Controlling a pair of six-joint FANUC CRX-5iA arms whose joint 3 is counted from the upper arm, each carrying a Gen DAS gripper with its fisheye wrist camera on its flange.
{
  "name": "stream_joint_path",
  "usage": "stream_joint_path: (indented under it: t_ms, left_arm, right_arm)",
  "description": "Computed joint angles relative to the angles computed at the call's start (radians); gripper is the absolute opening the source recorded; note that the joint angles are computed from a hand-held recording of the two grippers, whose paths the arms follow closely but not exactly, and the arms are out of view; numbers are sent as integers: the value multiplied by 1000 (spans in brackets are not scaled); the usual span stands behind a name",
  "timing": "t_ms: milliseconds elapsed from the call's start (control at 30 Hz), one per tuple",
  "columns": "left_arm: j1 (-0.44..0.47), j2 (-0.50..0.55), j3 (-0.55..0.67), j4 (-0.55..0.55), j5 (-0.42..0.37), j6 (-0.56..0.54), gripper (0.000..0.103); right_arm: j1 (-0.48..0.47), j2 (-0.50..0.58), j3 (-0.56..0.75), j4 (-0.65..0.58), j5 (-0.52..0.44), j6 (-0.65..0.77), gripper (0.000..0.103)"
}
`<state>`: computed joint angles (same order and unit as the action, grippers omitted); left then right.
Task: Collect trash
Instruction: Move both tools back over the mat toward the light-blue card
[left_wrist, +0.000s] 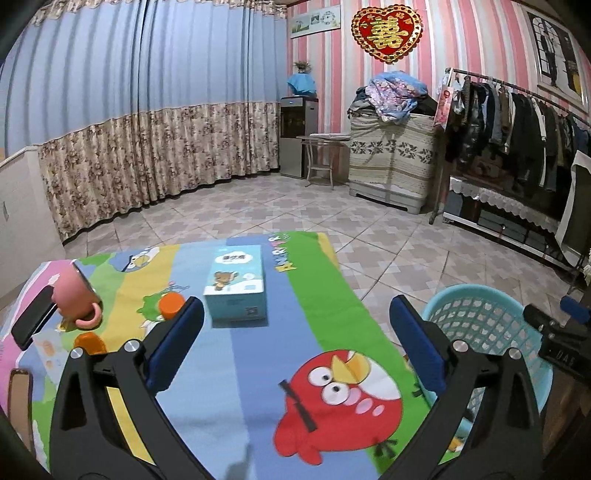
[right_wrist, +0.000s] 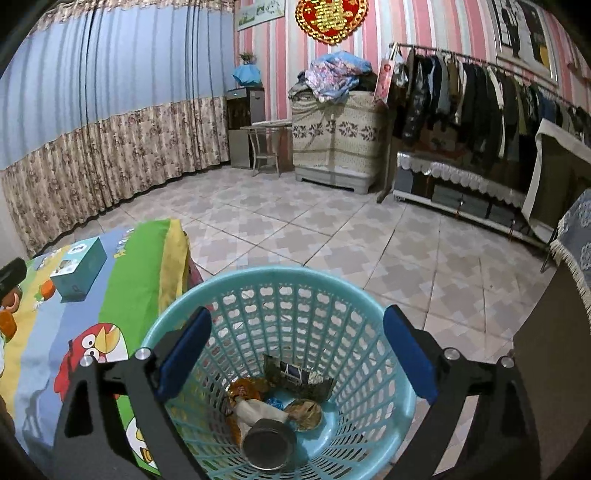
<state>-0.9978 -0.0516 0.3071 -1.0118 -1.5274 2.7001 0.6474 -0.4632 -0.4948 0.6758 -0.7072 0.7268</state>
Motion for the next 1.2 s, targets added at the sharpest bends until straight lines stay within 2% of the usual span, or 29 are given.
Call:
stream_joint_path:
  t_ms: [267,500,867,1033,1133,1200]
  left_arm:
    - [-42,-71,-67,-41,-72,21,97]
    - [-63,-134,-127,-54,-156,59,97]
    - [-75,-256,-243,-28,-260,122,97]
    - [-30,-345,-313,4,-305,133,97]
    - [31,-410,-360,44,-305,124,97]
    - [109,-458,-397,98,-279,103,97]
  right_arm:
    - [57,-16,-11,45,-9,-30,94]
    - [156,-26,-30,118,-30,-75,94]
    - [329,3,-11,123,-83,-68,94]
    - [394,23,4,76,-113,-42,94]
    - [411,49,23,43,-136,-35,94]
    - [412,60,36,20,-142,-38,94]
